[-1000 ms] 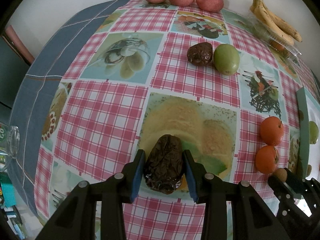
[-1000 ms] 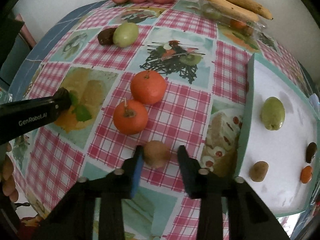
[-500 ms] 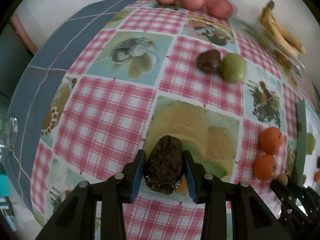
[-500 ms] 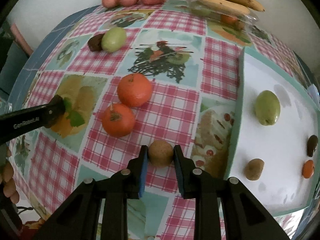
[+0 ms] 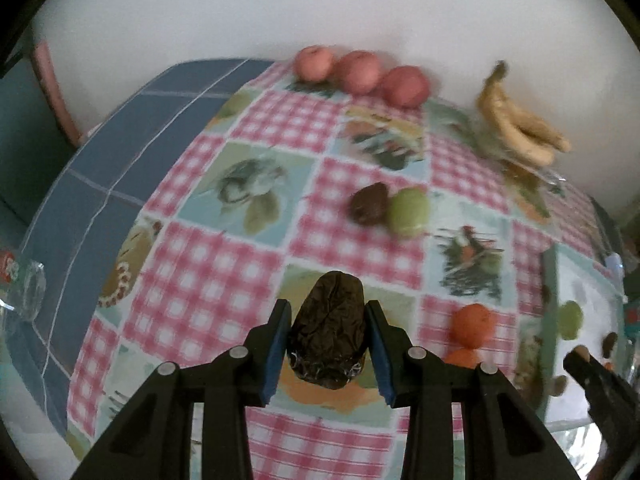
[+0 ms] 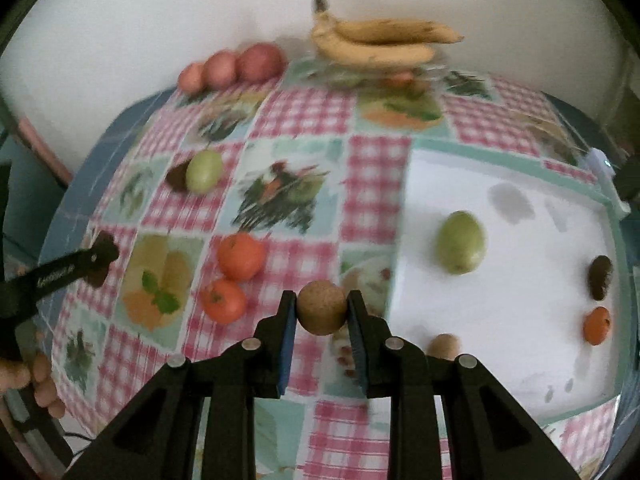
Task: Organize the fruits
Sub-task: 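Carry the avocado and kiwi into the white tray and open both tools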
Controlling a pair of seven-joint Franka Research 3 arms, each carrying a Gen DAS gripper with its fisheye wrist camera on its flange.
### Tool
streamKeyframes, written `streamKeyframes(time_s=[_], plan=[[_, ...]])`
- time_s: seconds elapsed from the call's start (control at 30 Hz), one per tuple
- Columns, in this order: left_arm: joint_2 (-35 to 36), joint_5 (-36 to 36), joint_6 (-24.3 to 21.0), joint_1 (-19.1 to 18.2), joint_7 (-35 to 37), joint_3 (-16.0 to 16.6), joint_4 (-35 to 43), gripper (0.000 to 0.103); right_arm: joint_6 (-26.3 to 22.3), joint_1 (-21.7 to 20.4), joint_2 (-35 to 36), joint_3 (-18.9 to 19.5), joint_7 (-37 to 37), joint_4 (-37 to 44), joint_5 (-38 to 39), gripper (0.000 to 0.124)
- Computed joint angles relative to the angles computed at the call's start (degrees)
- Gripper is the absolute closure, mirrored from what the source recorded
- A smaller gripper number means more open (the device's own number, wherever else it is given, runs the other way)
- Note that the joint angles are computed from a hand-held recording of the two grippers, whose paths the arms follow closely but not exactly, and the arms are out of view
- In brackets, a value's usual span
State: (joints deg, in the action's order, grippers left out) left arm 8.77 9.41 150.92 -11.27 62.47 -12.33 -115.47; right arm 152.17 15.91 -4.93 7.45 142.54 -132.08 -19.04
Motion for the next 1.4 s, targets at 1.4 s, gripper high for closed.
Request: streamKeyframes(time_s=[1.4], plan=[[14.89,-1.13,5.37,-13.35,19.64,-8.17,14.66,0.063,-8.04,-17.5,-19.96,2.07,13.83,-17.54,-0.95,0.097]])
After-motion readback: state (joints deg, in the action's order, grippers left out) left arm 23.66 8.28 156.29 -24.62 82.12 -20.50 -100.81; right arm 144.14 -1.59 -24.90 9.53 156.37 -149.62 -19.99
